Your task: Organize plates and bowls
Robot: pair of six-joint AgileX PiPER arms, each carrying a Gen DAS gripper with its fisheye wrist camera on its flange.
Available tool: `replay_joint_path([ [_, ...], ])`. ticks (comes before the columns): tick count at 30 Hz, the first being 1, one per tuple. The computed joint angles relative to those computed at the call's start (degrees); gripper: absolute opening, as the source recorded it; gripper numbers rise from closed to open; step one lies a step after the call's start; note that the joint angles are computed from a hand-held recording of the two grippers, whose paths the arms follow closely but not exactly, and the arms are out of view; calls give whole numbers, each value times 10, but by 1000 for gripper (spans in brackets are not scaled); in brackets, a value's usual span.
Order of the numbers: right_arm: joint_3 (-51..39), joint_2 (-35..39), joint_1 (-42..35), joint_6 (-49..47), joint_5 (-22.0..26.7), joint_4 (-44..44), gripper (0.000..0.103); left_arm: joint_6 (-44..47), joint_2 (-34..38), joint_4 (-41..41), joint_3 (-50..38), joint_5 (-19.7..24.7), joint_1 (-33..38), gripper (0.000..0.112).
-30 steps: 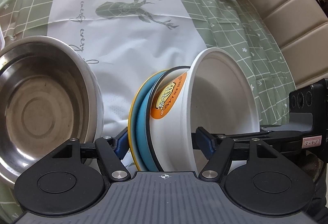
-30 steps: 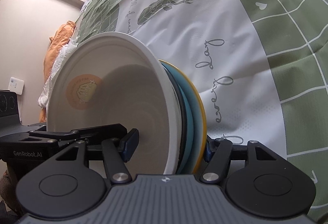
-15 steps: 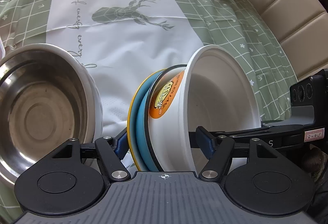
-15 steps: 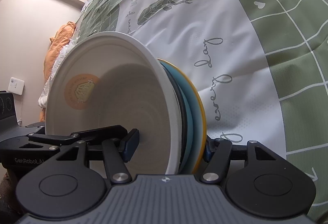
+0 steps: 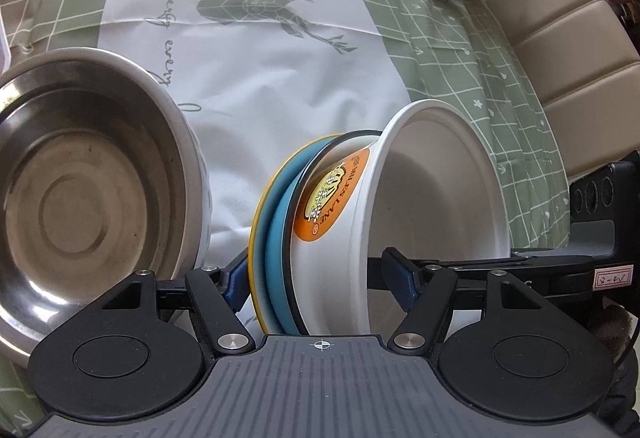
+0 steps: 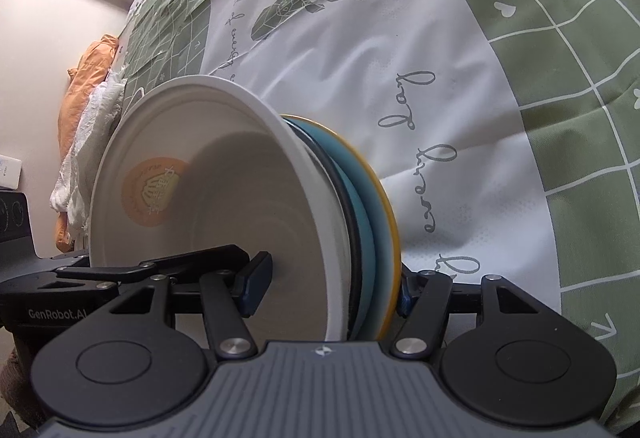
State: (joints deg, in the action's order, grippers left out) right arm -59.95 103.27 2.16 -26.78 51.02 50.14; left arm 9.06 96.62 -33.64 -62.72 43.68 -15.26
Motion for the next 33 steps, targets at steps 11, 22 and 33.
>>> replay_joint_path([
  [11, -28, 0, 26, 70, 0, -50, 60, 6, 14, -23, -15, 30, 21, 72],
  [22, -66, -31, 54, 150, 17, -113, 60, 32, -8, -49, -19, 58, 44, 72],
  [33, -228, -9, 174, 282, 48, -193, 60, 110, -89, -72, -24, 137, 182, 72],
])
